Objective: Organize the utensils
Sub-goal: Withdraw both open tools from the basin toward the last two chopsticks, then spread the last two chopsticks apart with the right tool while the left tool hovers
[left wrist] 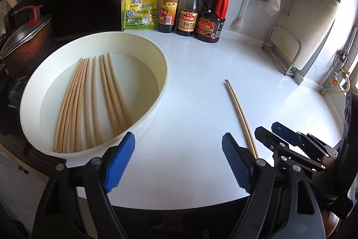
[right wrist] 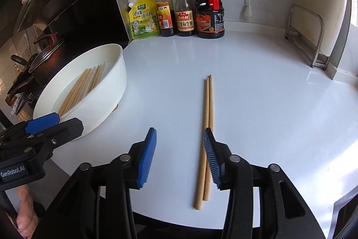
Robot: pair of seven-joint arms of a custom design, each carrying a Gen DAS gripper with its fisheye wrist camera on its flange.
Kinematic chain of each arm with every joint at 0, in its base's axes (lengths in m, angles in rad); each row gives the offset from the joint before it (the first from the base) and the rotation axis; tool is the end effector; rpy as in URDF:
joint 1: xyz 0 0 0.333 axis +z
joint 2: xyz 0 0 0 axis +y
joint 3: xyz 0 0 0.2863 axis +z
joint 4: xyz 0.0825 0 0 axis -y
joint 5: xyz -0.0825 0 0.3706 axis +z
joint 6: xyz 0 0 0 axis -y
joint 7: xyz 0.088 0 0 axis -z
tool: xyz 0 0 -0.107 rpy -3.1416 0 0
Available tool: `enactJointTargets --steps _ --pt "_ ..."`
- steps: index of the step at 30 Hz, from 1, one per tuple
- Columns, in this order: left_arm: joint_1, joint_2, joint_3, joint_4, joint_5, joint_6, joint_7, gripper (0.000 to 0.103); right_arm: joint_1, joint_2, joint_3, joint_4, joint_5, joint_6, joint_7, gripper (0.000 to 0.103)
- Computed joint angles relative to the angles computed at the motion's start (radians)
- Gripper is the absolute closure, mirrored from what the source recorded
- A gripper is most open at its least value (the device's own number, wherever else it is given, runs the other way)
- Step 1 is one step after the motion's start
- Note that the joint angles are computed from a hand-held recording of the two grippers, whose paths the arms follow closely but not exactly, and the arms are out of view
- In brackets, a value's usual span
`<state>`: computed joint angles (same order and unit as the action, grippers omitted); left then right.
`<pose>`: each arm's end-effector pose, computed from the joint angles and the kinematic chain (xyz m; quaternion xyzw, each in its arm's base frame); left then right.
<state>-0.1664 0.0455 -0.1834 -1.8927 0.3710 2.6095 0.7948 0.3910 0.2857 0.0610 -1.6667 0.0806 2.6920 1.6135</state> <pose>0.5670 -0.2133 0.5292 -0.7167 0.6018 -0.2863 0.2052 0.6072 0.2868 0.5034 -0.7611 0.5375 -0.1533 0.3291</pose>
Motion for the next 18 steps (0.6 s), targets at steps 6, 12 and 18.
enactJointTargets --steps 6,12,18 --pt "-0.020 0.029 -0.007 0.022 0.033 -0.024 -0.031 0.019 -0.003 0.000 -0.029 -0.038 -0.056 0.015 0.044 0.058" --pt "-0.036 0.054 -0.007 0.040 0.057 -0.054 -0.065 0.017 -0.013 0.046 -0.042 -0.003 -0.079 -0.016 0.059 0.058" --pt "-0.049 0.087 -0.007 0.075 0.065 -0.080 -0.067 0.017 -0.003 0.090 -0.058 0.037 -0.125 -0.026 0.073 0.058"
